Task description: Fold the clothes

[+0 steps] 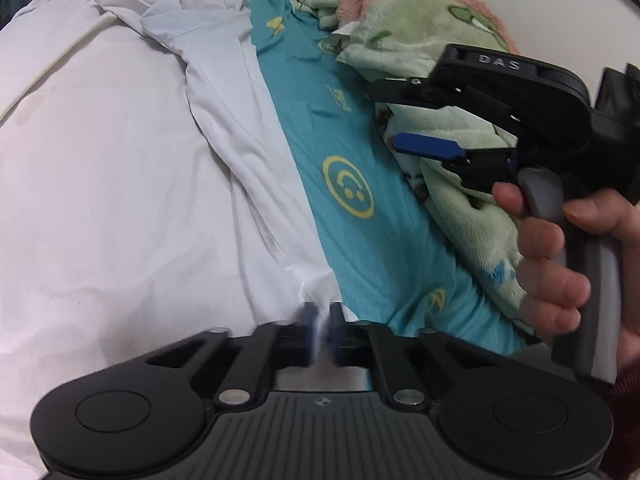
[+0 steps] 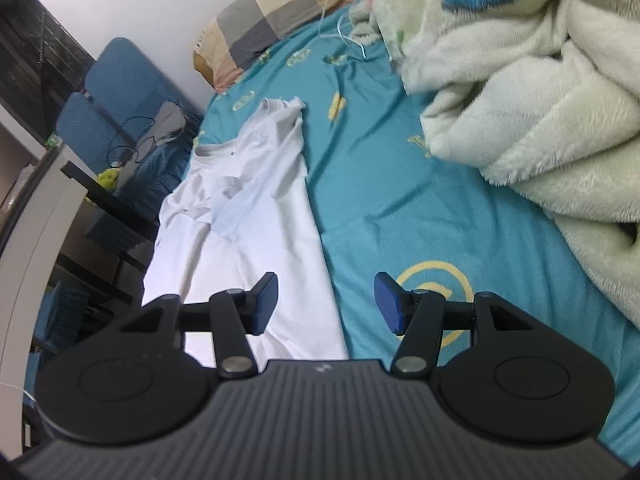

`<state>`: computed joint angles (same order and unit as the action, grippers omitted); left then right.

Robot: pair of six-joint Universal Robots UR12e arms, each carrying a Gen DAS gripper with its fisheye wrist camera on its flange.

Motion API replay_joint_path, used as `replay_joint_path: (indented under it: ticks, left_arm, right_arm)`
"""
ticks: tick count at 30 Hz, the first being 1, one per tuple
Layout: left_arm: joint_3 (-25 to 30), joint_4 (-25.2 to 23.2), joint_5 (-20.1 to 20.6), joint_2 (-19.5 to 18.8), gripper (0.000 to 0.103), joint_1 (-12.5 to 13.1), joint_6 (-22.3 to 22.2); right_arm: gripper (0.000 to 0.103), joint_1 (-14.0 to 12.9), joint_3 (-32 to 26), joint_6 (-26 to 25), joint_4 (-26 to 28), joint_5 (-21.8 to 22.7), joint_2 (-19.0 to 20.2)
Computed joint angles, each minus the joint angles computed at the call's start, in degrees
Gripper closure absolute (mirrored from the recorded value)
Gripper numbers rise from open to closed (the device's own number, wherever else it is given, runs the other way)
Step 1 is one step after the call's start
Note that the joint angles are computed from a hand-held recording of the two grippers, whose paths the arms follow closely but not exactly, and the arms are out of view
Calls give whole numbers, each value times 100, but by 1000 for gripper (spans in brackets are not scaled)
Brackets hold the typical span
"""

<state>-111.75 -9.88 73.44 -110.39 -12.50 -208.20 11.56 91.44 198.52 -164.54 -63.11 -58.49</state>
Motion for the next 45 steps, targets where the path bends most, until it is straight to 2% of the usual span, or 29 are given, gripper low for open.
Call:
replay_joint_path:
  ticks: [3, 6, 8, 11, 13, 16, 19, 22, 24, 26, 28, 29, 30, 32, 35, 37, 40, 42, 45]
  left_arm:
    - [-150, 45, -53, 194, 98, 69, -328]
    - [-446, 294, -344, 460, 98, 279, -1363]
    - [-631, 311, -272, 646, 98, 373, -1965]
    - [-801, 61, 80, 835, 98, 416, -2411]
    - [-853, -146, 232, 872, 98, 442, -2452]
    - [-926, -134, 178, 809, 98, 523, -2557]
    - [-1008, 62, 121, 765, 97, 591, -2641]
    - [-1101, 365, 2, 728, 97, 660, -2696]
    - [-1163, 611, -109, 717, 94, 700, -2732]
    - [-1217, 864, -301, 700, 80, 740, -2735]
    - [-1249, 1036, -389, 724, 70, 742, -2608]
    - [-1232, 1037, -371, 749, 63, 717, -2421]
    - [-1181, 960, -321, 779, 61, 670, -2125]
    - [-1015, 673, -119, 839, 54, 528, -1337]
    - [-789, 264, 339, 949, 49, 249, -94]
    - [-701, 221, 548, 987, 46, 98, 571]
    - [-524, 4, 493, 924, 41, -45, 1444]
    - [-352, -366, 567, 814, 41, -172, 1805]
    - [-229, -774, 748, 691, 41, -318, 1879]
  right_arm:
    - [46, 2, -11, -43, 68, 57, 11]
    - [46, 4, 0, -77, 23, 64, 2]
    - [46, 16, -11, -119, 8, 39, 6]
    - [46, 45, -55, -214, 71, 23, 25]
    - [46, 74, -86, -320, 167, 21, 37]
    - [46, 108, -120, -544, 342, 104, 53]
    - [46, 44, -199, -436, 689, 704, 157]
    - [47, 69, -331, -415, 1174, 921, 280]
    - [47, 113, -423, -549, 1586, 974, 332]
    - [48, 138, -405, -573, 1593, 1109, 342]
    - [52, 161, -375, -646, 1513, 1141, 322]
    - [55, 169, -361, -659, 1475, 1085, 305]
    - [61, 177, -348, -673, 1437, 1029, 289]
    - [67, 190, -320, -691, 1358, 925, 257]
    - [68, 130, -299, -426, 1144, 1022, 246]
    - [68, 104, -276, -332, 957, 962, 218]
    - [67, 70, -254, -214, 722, 869, 190]
    - [67, 33, -252, -119, 647, 931, 193]
    - [67, 0, -261, -2, 532, 1020, 218]
